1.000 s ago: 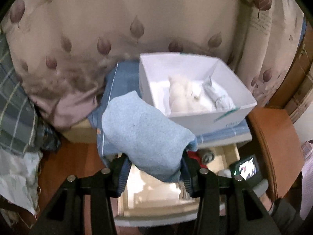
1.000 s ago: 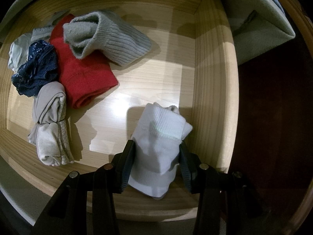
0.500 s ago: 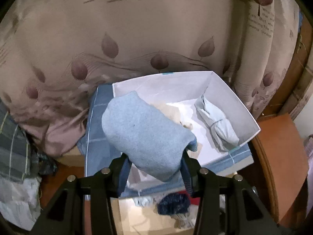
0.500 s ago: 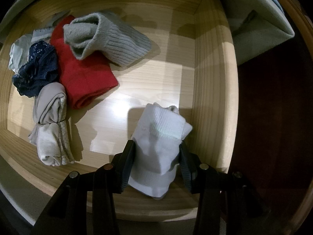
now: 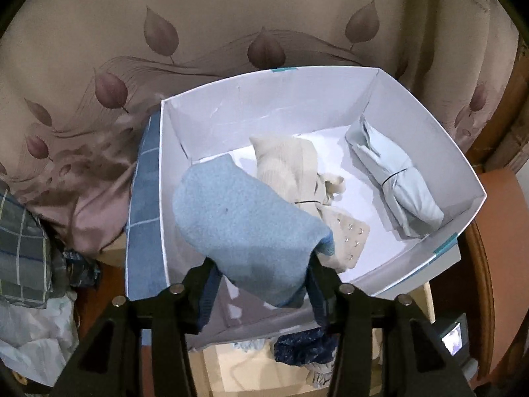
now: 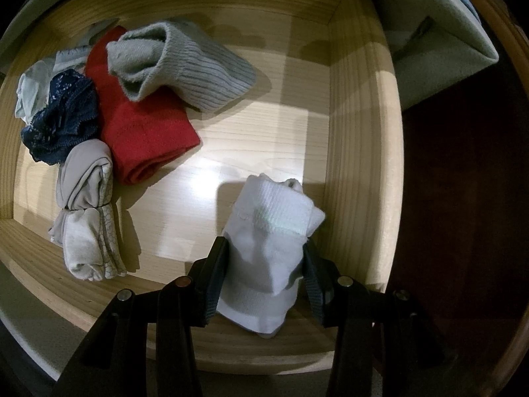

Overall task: Take underwear out of drawer
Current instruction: 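Lower the pale blue sock into the white box and open the left gripper, then move the empty left gripper back over the open drawer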

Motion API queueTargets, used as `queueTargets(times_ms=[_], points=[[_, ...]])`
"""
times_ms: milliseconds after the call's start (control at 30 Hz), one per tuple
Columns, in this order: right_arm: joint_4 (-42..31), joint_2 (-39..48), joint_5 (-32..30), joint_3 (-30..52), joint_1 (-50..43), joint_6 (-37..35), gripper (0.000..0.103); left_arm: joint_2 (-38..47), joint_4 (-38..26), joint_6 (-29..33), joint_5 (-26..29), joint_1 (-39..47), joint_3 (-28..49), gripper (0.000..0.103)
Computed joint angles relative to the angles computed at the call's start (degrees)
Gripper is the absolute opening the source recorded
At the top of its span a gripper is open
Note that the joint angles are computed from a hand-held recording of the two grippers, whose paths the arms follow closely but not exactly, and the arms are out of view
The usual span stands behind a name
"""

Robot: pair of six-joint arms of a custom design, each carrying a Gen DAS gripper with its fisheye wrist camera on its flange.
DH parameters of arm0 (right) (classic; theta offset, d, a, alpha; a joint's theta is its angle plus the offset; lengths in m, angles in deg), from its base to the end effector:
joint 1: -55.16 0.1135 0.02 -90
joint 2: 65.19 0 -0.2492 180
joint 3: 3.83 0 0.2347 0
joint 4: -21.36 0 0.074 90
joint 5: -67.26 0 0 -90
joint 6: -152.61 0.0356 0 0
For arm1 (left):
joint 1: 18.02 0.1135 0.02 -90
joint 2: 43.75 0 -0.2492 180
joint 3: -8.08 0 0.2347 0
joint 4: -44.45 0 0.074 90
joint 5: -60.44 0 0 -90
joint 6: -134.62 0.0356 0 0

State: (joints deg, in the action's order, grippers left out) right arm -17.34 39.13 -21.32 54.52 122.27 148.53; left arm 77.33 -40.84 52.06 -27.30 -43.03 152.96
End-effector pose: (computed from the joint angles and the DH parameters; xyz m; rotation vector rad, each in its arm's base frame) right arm 0.1000 0.2345 0.0771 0.5072 3.0512 0.1311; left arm 0.3761 -0.1770 0.3254 0.7536 2.5422 -0.1546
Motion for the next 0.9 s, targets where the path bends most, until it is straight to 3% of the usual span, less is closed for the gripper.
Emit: queueTargets(times_ms=[133, 333, 633, 900], points=[[-0.1, 0.0, -0.1, 0.0, -0.1, -0.3, 0.041, -0.1, 1.0, -0.3, -2.8, -0.3, -0.7, 0.054], [-0.9, 0.5, -0.2, 1.0, -0.3, -0.7, 0.041, -0.5, -1.5, -0.1, 0.8, 0.5, 0.2, 0.058], [-1.7, 0.7, -0.4, 1.9, -0.8, -1.5, 0.041, -8.8, 1.2, 2.0, 2.3, 2.2, -8.1, 0.060], [-1.8, 2.0, -0.6, 3.3, -1.2, -1.9, 0.041, -24.9, 7.6, 2.9, 2.2, 4.8, -26.5, 0.060]])
